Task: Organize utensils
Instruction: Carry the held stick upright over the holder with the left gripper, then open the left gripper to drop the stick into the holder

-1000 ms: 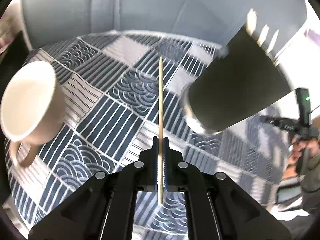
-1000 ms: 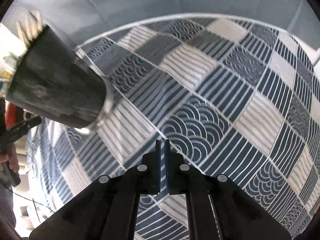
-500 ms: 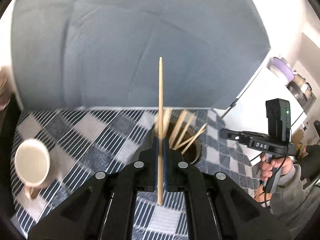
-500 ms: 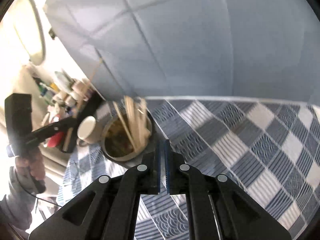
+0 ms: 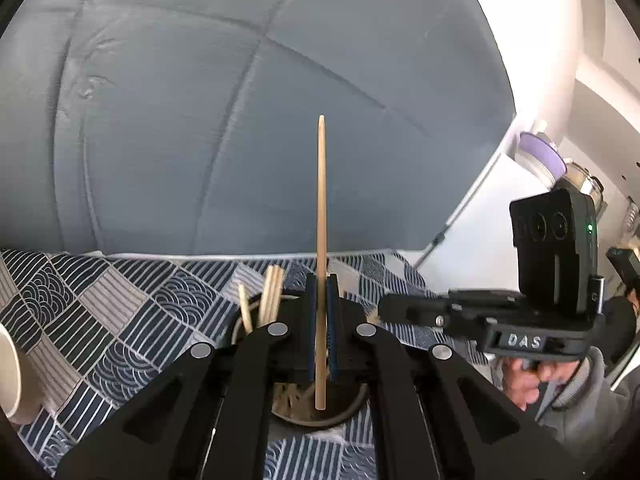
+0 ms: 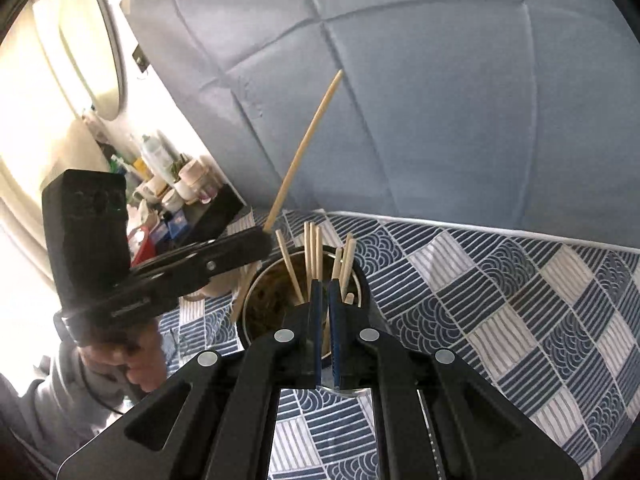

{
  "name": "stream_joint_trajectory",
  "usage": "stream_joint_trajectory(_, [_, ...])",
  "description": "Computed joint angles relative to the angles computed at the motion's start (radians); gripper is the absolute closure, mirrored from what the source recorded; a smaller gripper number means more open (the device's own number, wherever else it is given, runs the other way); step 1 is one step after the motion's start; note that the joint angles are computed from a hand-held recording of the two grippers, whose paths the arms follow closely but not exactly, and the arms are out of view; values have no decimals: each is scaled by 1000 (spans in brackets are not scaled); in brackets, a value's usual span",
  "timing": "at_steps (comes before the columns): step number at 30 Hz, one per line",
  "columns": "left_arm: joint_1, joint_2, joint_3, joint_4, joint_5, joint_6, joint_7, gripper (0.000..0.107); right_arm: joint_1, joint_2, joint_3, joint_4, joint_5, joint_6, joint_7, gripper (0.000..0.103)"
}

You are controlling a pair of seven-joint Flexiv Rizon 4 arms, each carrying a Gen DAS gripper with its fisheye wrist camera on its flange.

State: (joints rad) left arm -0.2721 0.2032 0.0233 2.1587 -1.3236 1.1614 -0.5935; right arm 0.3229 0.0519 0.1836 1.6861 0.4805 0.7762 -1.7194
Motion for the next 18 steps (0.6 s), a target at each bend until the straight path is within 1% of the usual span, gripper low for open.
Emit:
stream_joint_trajectory(1, [-11, -8, -10, 0, -39, 37, 35, 102, 2, -6, 0, 1, 8, 3, -11, 99])
stream_joint_trajectory(2, [-29, -17, -30, 4, -100, 107, 93, 102, 4, -11, 2, 3, 14, 9, -21, 99])
stream_joint_trajectory(3, [-42, -24, -44, 3, -144, 157, 133, 102, 5, -15, 4, 6, 18, 13, -29, 99])
stream_joint_trajectory(4, [-52, -26, -53, 5, -179, 187, 163, 102, 5, -17, 6, 10, 21, 17, -35, 99])
stream_joint_trajectory(5, [-67, -32, -69, 1, -245, 238, 217, 102, 7, -19, 9, 17, 22, 27, -42, 99])
stream_joint_trajectory(6, [-73, -34, -79, 0, -279, 264, 244, 102, 7, -19, 10, 21, 26, 29, -49, 99])
stream_joint_trajectory(9, [-85, -39, -102, 2, -314, 327, 289, 102, 9, -14, 14, 32, 32, 38, -65, 96])
stream_joint_trajectory(10, [-86, -36, -101, 7, -305, 324, 287, 102, 9, -9, 17, 40, 25, 47, -69, 96])
stream_joint_trajectory(11, [-87, -29, -97, 8, -313, 311, 295, 98, 10, -4, 17, 46, 20, 55, -73, 96])
stream_joint_trajectory(12, [-90, -26, -102, 2, -342, 321, 319, 93, 11, 1, 19, 54, 10, 69, -73, 96])
stream_joint_trajectory(13, [-89, -26, -108, -1, -351, 338, 327, 83, 11, 11, 18, 62, 7, 84, -80, 95])
stream_joint_trajectory(14, [-84, -21, -108, 0, -324, 348, 308, 75, 12, 17, 14, 63, 12, 85, -88, 95])
stream_joint_trajectory(16, [-84, -13, -110, -5, -331, 368, 326, 69, 9, 32, 9, 71, 1, 95, -83, 95])
stream_joint_trajectory(17, [-83, -10, -113, -7, -330, 381, 331, 64, 9, 37, 5, 72, -5, 96, -76, 95])
stream_joint_trajectory(18, [-76, -3, -109, -2, -283, 393, 293, 59, 8, 42, 2, 72, -12, 96, -68, 94])
